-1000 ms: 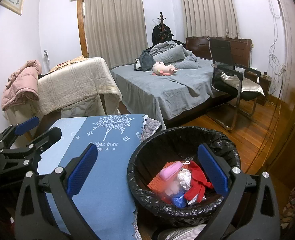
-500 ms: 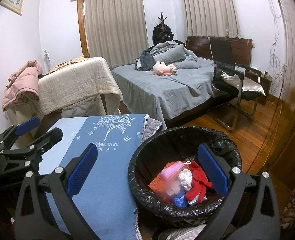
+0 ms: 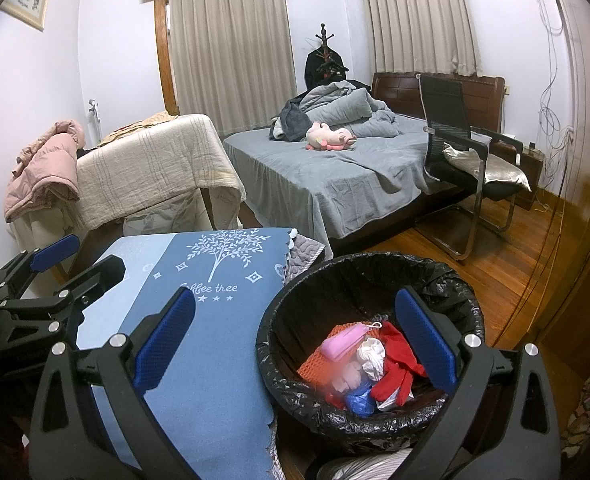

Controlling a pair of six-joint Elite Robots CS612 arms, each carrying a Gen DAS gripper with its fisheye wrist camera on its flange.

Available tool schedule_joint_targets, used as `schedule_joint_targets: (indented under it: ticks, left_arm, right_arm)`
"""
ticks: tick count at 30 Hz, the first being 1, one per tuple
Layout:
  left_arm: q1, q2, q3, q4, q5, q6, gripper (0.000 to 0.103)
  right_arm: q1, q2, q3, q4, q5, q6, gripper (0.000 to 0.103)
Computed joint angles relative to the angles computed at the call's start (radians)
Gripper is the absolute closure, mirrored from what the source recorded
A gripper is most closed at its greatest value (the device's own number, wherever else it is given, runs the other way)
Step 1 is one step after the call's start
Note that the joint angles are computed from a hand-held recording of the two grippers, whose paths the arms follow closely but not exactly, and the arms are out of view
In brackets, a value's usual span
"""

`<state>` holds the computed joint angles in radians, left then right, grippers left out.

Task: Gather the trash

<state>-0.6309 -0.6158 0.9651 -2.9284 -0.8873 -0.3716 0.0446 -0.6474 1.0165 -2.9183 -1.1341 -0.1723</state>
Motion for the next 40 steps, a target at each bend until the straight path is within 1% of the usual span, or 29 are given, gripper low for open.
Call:
schedule_joint_targets:
  ticks: [27, 36, 40]
  left_arm:
    - [0.000, 0.001, -0.004, 0.007, -0.001, -0.003, 0.006]
    - [0.000, -0.013, 0.027, -0.007, -0.002, -0.006, 0.006]
    - [0.000, -0.012, 0.022, -0.004, -0.001, -0.008, 0.006]
  right_arm:
    - [0.001, -0.001, -0.002, 0.004, -0.001, 0.001, 0.006]
    - [0.000, 0.000, -0.003, 0.005, 0.001, 0.001, 0.006]
    - [0.000, 0.000, -0.004, 0.007, 0.001, 0.000, 0.006]
